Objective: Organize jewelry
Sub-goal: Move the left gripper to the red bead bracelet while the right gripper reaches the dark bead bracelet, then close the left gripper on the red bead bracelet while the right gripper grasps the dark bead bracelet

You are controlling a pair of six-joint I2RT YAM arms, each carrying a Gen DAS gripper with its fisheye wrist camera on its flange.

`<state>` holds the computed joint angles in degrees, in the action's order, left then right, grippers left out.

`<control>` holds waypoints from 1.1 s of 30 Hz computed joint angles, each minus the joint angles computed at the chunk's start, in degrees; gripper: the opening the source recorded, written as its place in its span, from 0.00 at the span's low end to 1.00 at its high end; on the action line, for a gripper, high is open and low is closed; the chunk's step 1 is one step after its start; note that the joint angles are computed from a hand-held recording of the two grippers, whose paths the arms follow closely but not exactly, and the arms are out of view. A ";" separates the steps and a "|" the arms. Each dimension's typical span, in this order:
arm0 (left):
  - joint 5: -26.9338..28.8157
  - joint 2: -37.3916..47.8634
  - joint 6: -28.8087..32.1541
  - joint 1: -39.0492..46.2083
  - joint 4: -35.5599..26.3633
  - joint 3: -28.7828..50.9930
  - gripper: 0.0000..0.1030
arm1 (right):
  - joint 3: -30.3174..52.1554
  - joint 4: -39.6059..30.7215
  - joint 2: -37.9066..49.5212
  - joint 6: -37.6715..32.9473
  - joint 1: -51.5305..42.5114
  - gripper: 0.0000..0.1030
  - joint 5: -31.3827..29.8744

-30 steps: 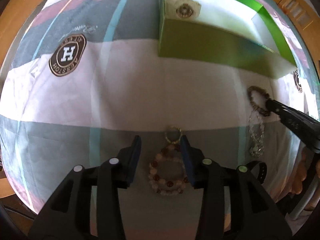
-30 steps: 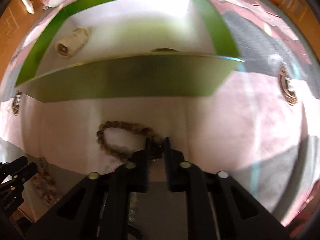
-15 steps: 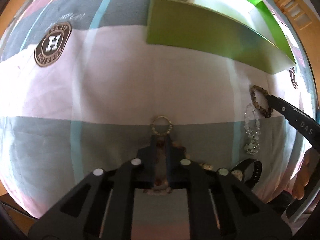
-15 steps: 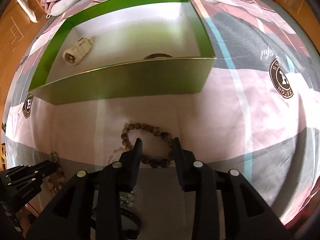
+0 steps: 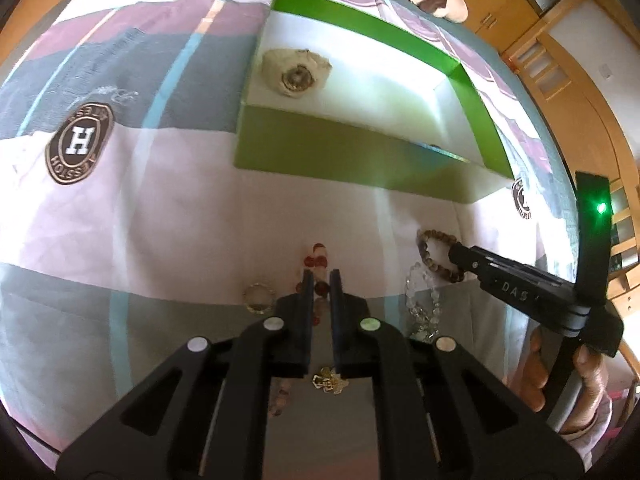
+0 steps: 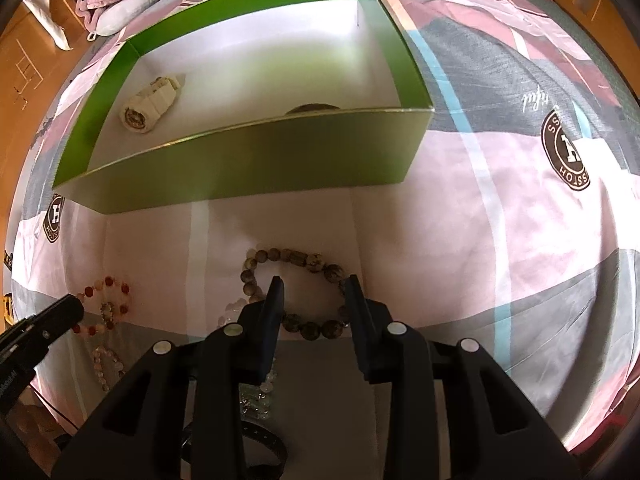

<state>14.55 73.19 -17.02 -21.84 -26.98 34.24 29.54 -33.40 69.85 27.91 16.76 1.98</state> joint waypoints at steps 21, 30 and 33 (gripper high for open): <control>-7.64 3.55 -2.20 -6.74 0.21 -0.60 0.36 | 0.54 -2.87 0.60 -0.74 -0.80 0.47 7.47; -10.15 12.30 -3.99 -10.39 5.30 0.68 0.31 | 0.36 -1.02 3.47 -2.53 -0.96 0.44 5.00; -9.97 13.30 -4.00 -10.06 5.79 1.15 0.31 | 0.34 -0.04 4.78 -1.95 -0.27 0.40 4.45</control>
<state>4.58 86.49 -21.03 -31.89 -21.18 35.39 29.88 -33.43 74.64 25.96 16.49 6.42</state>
